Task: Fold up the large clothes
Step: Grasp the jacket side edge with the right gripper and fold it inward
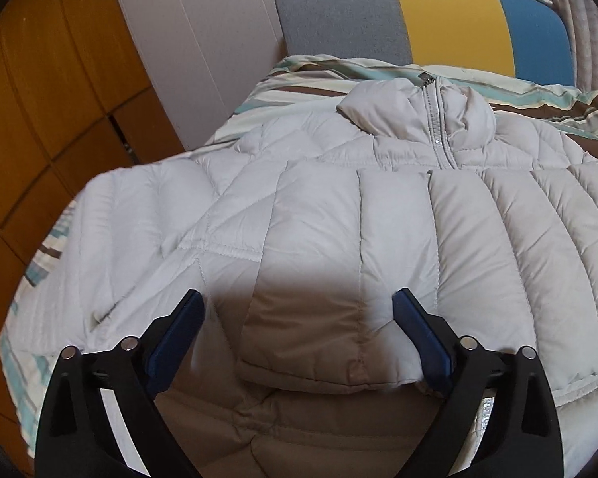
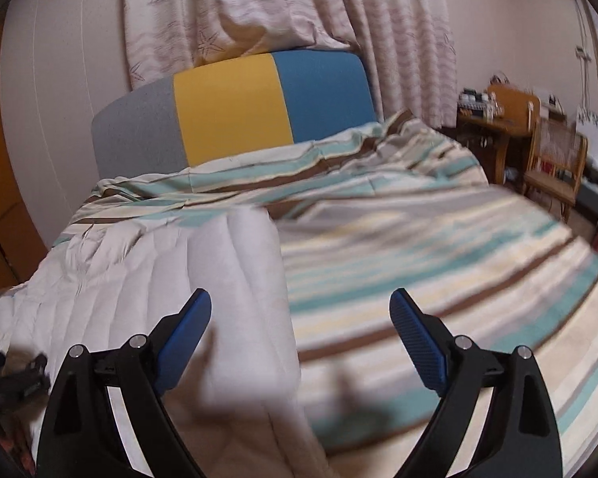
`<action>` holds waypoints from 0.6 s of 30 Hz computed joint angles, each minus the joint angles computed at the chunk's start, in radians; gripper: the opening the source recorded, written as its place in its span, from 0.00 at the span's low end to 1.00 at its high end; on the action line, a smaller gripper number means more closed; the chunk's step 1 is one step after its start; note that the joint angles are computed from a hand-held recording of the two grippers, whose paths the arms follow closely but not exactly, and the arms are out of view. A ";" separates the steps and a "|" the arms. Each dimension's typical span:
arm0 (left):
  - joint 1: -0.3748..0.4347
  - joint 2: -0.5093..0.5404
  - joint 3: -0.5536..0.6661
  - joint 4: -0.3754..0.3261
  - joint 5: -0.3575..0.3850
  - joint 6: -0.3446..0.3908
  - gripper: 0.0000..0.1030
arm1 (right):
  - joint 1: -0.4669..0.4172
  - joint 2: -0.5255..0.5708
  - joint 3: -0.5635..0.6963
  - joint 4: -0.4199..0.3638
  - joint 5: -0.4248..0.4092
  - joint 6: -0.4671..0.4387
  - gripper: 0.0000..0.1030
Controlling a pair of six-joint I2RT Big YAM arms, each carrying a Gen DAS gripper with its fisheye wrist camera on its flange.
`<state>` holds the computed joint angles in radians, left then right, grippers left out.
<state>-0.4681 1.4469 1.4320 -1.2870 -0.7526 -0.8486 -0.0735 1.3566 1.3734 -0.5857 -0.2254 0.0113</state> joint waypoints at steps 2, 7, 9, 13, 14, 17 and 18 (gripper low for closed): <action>0.005 0.000 -0.002 0.006 0.009 0.000 0.96 | 0.031 0.049 0.067 -0.019 0.077 -0.019 0.88; 0.020 0.000 -0.008 0.035 0.042 0.012 0.97 | 0.088 0.194 0.201 -0.062 0.215 -0.047 0.88; 0.021 -0.003 -0.012 0.043 0.054 0.013 0.97 | 0.115 0.229 0.216 -0.064 0.323 -0.099 0.88; 0.022 -0.010 -0.021 0.060 0.075 0.026 0.97 | 0.118 0.327 0.282 -0.182 0.382 -0.104 0.88; 0.023 -0.009 -0.021 0.065 0.080 0.032 0.97 | 0.117 0.343 0.296 -0.205 0.384 -0.101 0.88; 0.029 -0.008 -0.022 0.076 0.091 0.042 0.97 | 0.121 0.369 0.315 -0.224 0.416 -0.116 0.90; 0.030 -0.009 -0.024 0.079 0.093 0.042 0.97 | 0.123 0.369 0.313 -0.221 0.425 -0.118 0.90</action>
